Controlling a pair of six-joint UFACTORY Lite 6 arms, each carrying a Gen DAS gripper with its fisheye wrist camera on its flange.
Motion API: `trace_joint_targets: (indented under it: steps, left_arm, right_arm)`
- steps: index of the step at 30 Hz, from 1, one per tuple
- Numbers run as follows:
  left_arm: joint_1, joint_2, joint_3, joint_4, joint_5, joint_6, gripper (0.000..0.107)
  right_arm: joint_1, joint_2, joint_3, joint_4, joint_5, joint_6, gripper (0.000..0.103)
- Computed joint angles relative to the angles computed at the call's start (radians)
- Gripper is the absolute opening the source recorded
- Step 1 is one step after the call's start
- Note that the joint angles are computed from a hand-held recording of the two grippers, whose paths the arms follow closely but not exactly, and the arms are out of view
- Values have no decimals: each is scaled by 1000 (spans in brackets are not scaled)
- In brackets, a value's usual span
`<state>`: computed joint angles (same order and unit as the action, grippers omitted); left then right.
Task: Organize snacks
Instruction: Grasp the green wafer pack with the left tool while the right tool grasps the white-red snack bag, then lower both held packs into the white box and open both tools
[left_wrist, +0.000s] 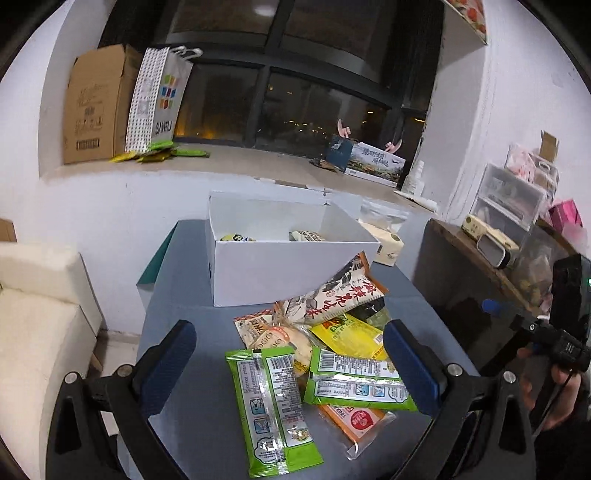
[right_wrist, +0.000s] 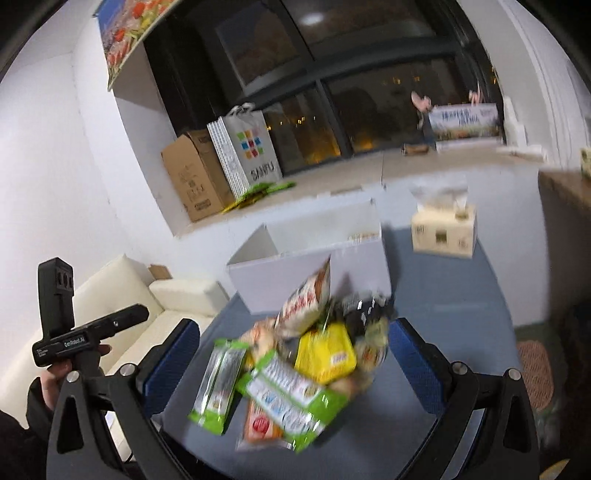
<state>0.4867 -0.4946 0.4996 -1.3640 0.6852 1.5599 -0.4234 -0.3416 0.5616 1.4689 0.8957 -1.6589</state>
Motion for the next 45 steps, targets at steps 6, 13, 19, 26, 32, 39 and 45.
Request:
trace_joint_targets:
  steps: [6, 13, 19, 26, 32, 39, 45]
  left_arm:
    - [13, 10, 5, -10, 39, 9, 103]
    - [44, 9, -26, -20, 77, 36, 103]
    - [75, 50, -54, -30, 81, 83, 103]
    - [88, 141, -56, -64, 67, 146, 103]
    - [41, 241, -57, -105, 31, 212, 103]
    - [-75, 439, -20, -218, -81, 279, 103]
    - [-198, 488, -31, -372, -237, 352, 103]
  right_arm:
    - [76, 78, 21, 26, -67, -37, 103]
    - [250, 411, 233, 144, -113, -58, 103]
    - [416, 726, 513, 190, -248, -6, 98]
    - [528, 934, 769, 47, -423, 223, 33]
    - [453, 837, 647, 236, -332, 18, 29]
    - [263, 548, 439, 265, -137, -47, 29]
    - [98, 276, 263, 206, -33, -35, 29]
